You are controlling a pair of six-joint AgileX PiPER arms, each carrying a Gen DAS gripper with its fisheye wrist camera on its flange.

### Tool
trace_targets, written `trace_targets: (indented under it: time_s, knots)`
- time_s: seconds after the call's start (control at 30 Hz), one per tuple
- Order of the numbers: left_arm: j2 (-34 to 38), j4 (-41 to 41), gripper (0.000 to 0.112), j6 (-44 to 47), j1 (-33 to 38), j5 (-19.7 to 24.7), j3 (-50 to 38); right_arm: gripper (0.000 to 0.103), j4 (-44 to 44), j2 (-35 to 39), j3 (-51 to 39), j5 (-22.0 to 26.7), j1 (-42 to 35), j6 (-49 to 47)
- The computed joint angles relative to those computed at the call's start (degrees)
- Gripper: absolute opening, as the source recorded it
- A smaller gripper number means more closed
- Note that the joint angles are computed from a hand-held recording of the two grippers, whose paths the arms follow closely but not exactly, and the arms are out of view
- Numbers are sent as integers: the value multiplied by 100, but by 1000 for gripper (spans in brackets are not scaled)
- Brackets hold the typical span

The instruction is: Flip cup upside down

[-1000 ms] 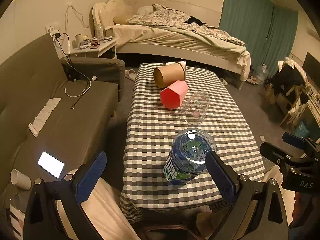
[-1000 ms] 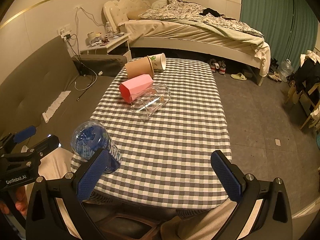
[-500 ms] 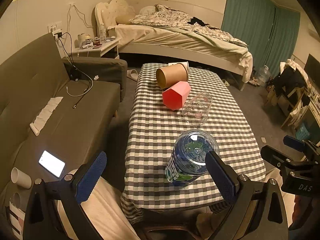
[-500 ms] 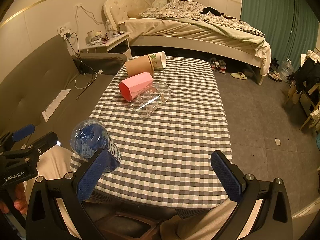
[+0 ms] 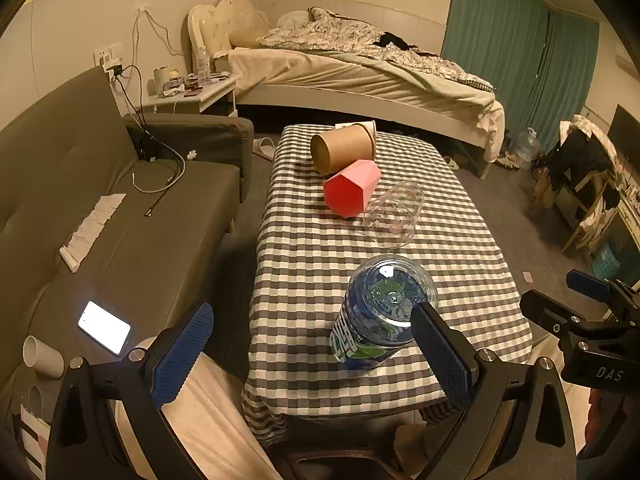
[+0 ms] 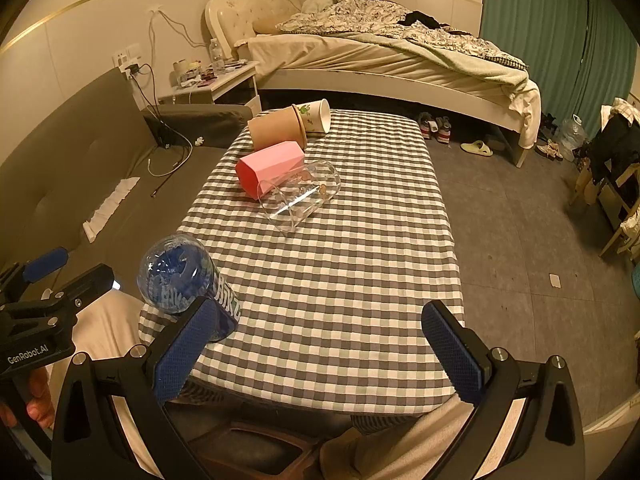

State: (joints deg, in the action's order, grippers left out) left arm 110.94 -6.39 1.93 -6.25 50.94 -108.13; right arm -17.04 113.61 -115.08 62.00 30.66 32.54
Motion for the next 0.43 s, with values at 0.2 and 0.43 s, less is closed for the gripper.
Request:
trace_targets:
  time_s: [0.2,0.43]
  knots:
    - [-10,18,102,-6,-12,-13,35,103,10,12,9,7,3,8]
    - [-78,-56,102,79,-5,-182,197,103,-2,7,54,-1,17,38]
